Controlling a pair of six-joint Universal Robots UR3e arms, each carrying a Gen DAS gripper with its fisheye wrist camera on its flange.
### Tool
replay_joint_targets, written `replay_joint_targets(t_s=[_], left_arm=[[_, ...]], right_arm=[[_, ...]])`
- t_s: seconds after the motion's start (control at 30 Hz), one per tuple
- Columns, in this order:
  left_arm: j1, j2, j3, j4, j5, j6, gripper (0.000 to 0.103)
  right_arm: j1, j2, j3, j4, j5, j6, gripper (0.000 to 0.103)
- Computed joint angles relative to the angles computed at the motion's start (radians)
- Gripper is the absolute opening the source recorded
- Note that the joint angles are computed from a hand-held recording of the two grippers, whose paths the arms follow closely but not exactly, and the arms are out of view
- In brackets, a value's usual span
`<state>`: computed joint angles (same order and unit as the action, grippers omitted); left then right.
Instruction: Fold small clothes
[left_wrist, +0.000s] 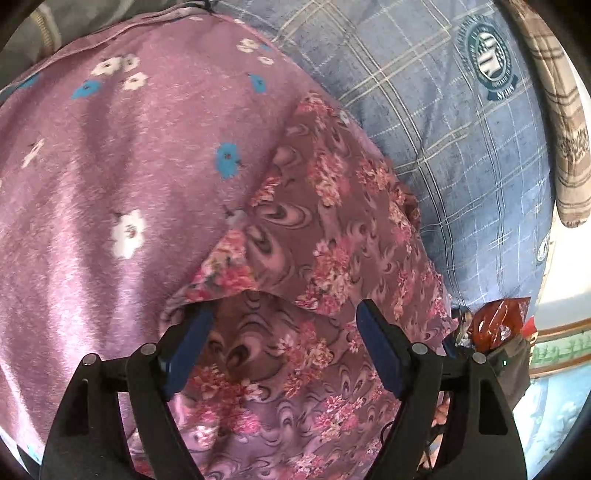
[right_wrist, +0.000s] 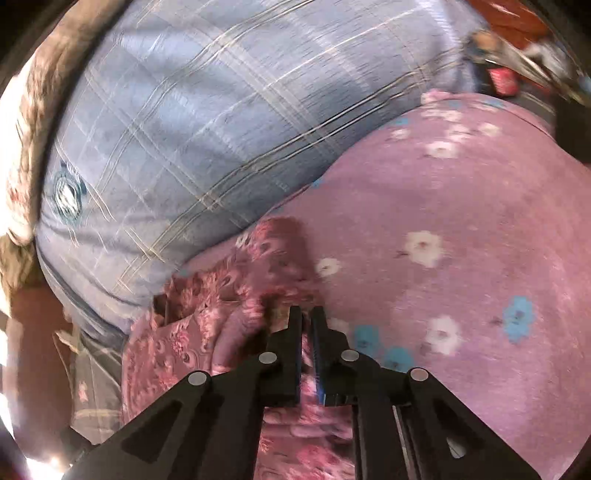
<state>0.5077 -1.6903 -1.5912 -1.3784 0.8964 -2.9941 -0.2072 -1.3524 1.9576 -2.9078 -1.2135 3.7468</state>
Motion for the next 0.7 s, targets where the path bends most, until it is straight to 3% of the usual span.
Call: replay_joint_targets(t_s=[0.07,0.1,0.13,0.17,0.27,0.3,0.33,0.47,0.5,0.57,0.6,0.63,0.7], left_arm=[[-0.034,-0.028,0.022,0.023,0.006,-0.025,0.080],[-0.052,-0.048,0.043,0.025,0.013,-0.036,0.080],[-0.068,-0.065,0.057,0.040,0.026,-0.053,0.080],[-0.087,-0.081,0.070,0.065,0.049,-0.077,0.080],[-0.129,-0.114,0.122,0.084,0.097,-0.111,0.078],[-0.135,-0.120,0.142,0.074,0.102,-0.111,0.078],[-0.132,-0.114,0.144,0.077,0.096,-0.106,0.077],[-0.159,-0.133,0.158,0.132,0.160,-0.116,0.075],[-0.175,-0.159,0.170,0.135,0.188,-0.121,0.075],[-0.213,-0.172,0.166,0.192,0.249,-0.114,0.073],[-0.227,-0.173,0.180,0.180,0.269,-0.103,0.073],[-0.234,-0.165,0.196,0.152,0.276,-0.075,0.074],[-0.201,-0.121,0.181,0.084,0.216,-0.005,0.074]], right_arm=[[-0.046,-0.034,0.114,-0.139,0.095,0.033,0.033],[-0.050,-0.033,0.145,-0.201,0.106,0.062,0.053],[-0.035,-0.024,0.153,-0.239,0.084,0.088,0.066],[-0.030,-0.015,0.144,-0.231,0.080,0.082,0.068],[0.008,0.035,0.048,-0.115,0.074,0.004,0.061],[0.042,0.053,0.000,-0.070,0.046,-0.030,0.028],[0.046,0.045,-0.017,-0.032,0.040,-0.079,0.013],[0.030,-0.017,0.054,-0.173,0.051,-0.049,0.012],[0.034,-0.005,0.040,-0.155,0.036,-0.051,0.012],[0.038,0.047,-0.022,0.030,0.003,-0.119,0.013],[0.023,0.039,-0.010,0.049,0.017,-0.113,0.011],[0.009,0.000,0.042,-0.001,0.020,-0.091,0.022],[-0.003,-0.090,0.102,-0.015,0.000,-0.071,0.023]])
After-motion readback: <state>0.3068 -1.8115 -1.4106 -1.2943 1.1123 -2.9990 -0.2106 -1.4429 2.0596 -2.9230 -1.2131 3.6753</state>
